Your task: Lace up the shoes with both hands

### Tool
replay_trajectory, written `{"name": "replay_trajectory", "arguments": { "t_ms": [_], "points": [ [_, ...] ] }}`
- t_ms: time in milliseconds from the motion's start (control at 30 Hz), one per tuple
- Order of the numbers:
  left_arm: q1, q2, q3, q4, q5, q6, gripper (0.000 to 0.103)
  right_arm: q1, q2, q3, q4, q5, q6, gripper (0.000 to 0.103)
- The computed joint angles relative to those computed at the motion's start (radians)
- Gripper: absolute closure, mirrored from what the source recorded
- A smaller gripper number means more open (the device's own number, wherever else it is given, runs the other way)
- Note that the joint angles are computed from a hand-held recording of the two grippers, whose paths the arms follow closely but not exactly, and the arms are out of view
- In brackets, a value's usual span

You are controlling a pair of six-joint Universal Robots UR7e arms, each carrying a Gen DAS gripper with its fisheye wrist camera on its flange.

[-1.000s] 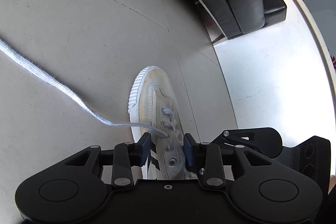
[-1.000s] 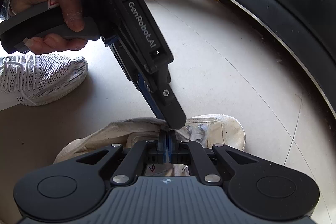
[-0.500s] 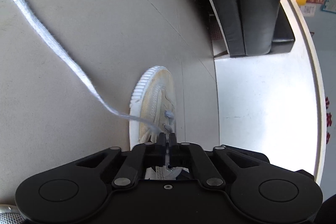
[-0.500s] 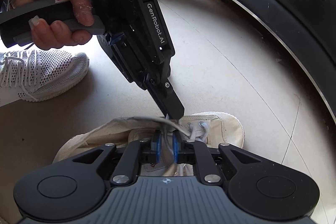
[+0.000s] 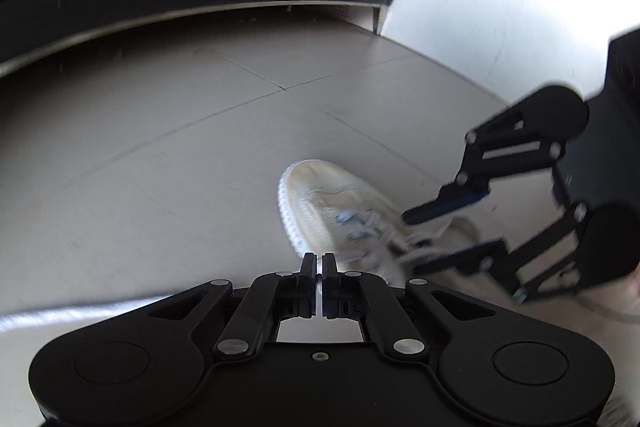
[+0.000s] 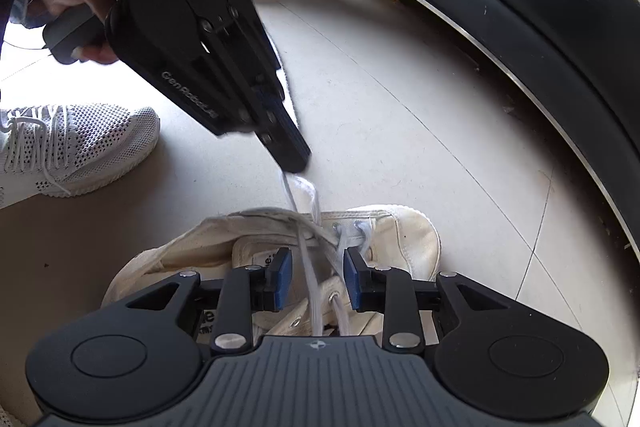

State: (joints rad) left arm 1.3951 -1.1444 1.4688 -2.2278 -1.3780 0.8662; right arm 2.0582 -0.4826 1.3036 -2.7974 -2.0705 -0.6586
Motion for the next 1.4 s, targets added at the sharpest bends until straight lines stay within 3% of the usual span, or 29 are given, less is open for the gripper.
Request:
{"name": "replay_trajectory", "arguments": {
  "t_ms": [133, 300, 400, 433, 500, 567, 633, 667, 700, 733, 800, 900, 967, 1067, 1100, 1133, 1167, 1400],
  "points": [
    [0.009, -0.008, -0.037, -0.012, 0.207, 0.131, 0.103, 0.007, -0.019, 0.034, 0.011, 0.049, 0.024, 0.068],
    [0.035, -0.007, -0.096, -0.104, 0.549, 0.354, 0.103, 0.01, -0.03, 0.055, 0.019, 0.087, 0.056, 0.067],
    [0.064, 0.01, -0.153, -0.186, 0.684, 0.473, 0.096, 0.012, -0.031, 0.061, 0.017, 0.086, 0.064, 0.067],
    [0.07, 0.016, -0.162, -0.218, 0.716, 0.504, 0.103, 0.011, -0.033, 0.063, 0.02, 0.086, 0.069, 0.067],
    [0.084, 0.037, -0.201, -0.249, 0.801, 0.523, 0.103, 0.012, -0.033, 0.066, 0.015, 0.084, 0.07, 0.067],
    [0.081, 0.025, -0.227, -0.163, 0.788, 0.386, 0.103, 0.013, -0.031, 0.062, 0.029, 0.078, 0.075, 0.066],
    [0.063, -0.004, -0.214, -0.091, 0.713, 0.268, 0.103, 0.014, -0.027, 0.059, 0.026, 0.075, 0.079, 0.066],
    [0.052, -0.026, -0.198, -0.028, 0.632, 0.212, 0.102, 0.014, -0.026, 0.057, 0.028, 0.077, 0.081, 0.065],
    [0.041, -0.043, -0.175, 0.024, 0.554, 0.184, 0.095, 0.015, -0.024, 0.054, 0.03, 0.079, 0.083, 0.064],
    [0.033, -0.055, -0.154, 0.052, 0.5, 0.172, 0.08, 0.016, -0.019, 0.048, 0.033, 0.071, 0.082, 0.064],
    [0.021, -0.062, -0.12, 0.121, 0.308, 0.106, 0.066, 0.02, -0.004, 0.032, 0.033, 0.048, 0.075, 0.063],
    [0.022, -0.036, -0.088, 0.164, 0.074, 0.035, 0.055, 0.02, 0.011, 0.004, 0.073, 0.005, 0.114, 0.062],
    [0.019, -0.025, -0.04, 0.124, 0.0, 0.079, 0.054, 0.01, 0.006, 0.011, 0.088, 0.01, 0.168, 0.062],
    [0.014, -0.005, -0.001, 0.094, -0.05, 0.156, 0.059, 0.004, -0.004, 0.028, 0.077, 0.013, 0.218, 0.062],
    [0.013, 0.003, 0.006, 0.089, -0.061, 0.175, 0.067, 0.006, -0.003, 0.028, 0.074, 0.003, 0.218, 0.062],
    [0.014, 0.007, 0.002, 0.102, -0.067, 0.18, 0.096, 0.008, -0.001, 0.028, 0.07, -0.007, 0.217, 0.062],
    [0.011, 0.013, 0.004, 0.097, -0.05, 0.181, 0.1, 0.007, -0.001, 0.029, 0.068, -0.009, 0.222, 0.062],
    [0.005, 0.003, 0.038, 0.015, 0.091, 0.213, 0.103, -0.008, -0.015, 0.049, 0.048, 0.021, 0.258, 0.062]
  ]
}}
